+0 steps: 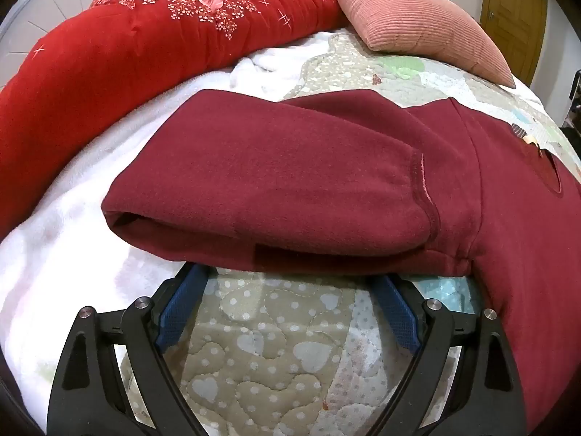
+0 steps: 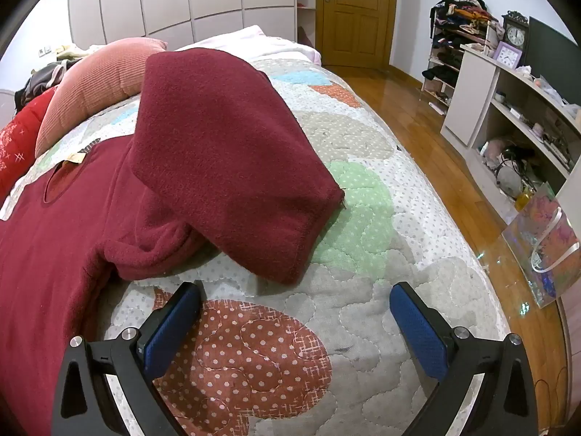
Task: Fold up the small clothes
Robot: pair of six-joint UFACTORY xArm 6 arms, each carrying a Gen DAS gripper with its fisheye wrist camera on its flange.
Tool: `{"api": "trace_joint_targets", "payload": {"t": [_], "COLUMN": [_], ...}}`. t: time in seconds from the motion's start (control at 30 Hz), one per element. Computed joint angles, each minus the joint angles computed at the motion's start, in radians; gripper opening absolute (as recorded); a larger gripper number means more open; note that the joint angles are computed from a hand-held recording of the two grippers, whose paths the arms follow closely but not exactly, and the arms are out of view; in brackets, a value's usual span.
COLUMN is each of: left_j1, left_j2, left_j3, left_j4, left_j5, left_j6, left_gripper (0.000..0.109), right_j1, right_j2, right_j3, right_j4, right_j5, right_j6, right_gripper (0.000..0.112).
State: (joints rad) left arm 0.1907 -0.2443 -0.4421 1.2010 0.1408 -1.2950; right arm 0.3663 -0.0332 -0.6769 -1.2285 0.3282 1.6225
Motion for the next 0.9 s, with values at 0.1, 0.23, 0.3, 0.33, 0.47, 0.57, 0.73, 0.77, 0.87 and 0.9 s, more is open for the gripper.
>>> {"api": "trace_joint_targets", "payload": {"t": [0.1,0.23,0.3,0.33,0.47,0.57,0.73,0.77,0.87,0.9], "left_j1": [0.001,-0.008,0.003,0.006,0.005,0.001,-0.006,-0.007,-0.021,-0.027], "left_j2": [0.000,0.000,0.001,0.001,0.000,-0.001,-0.006,-0.013,-0.034,-0.042], "left_j3": [0.000,-0.003,0.000,0.001,0.002,0.002,0.008,0.015,0.027,0.030], "left_j4": [0.004,0.006,0.001,0.000,0.008,0.016,-0.056,-0.074,-0.114,-0.118], "left_j5": [-0.001,0.010,-0.005,-0.009,-0.006,0.003,0.007,0.008,0.031,0.041], "left_j6": [-0.003,-0.008,-0.001,0.002,-0.008,-0.018,0.031,0.045,0.073,0.072], "left_gripper": [0.090,0.090,0.090,0.090,0.090,0.090,0.090,0.090,0.090,0.090], "right_j1": [0.000,0.000,0.001,0.001,0.001,0.002,0.001,0.001,0.004,0.015], "right_j2": [0.000,0.000,0.000,0.000,0.003,0.005,0.009,0.010,0.017,0.018], "right_j3": [0.000,0.000,0.000,-0.001,-0.002,-0.004,-0.006,-0.007,-0.014,-0.016], "right_j4": [-0.003,-0.003,-0.002,-0.003,-0.007,-0.011,-0.014,-0.014,0.017,0.016], "right_j5": [0.000,0.000,0.001,0.001,0.002,0.003,0.003,0.004,0.020,0.031], "right_j6": [0.003,0.003,0.002,0.002,0.008,0.012,0.013,0.011,-0.028,-0.020], "right_gripper": [0.103,0.103,0.103,0.103,0.103,0.103,0.103,0.103,0.103,0.103]}}
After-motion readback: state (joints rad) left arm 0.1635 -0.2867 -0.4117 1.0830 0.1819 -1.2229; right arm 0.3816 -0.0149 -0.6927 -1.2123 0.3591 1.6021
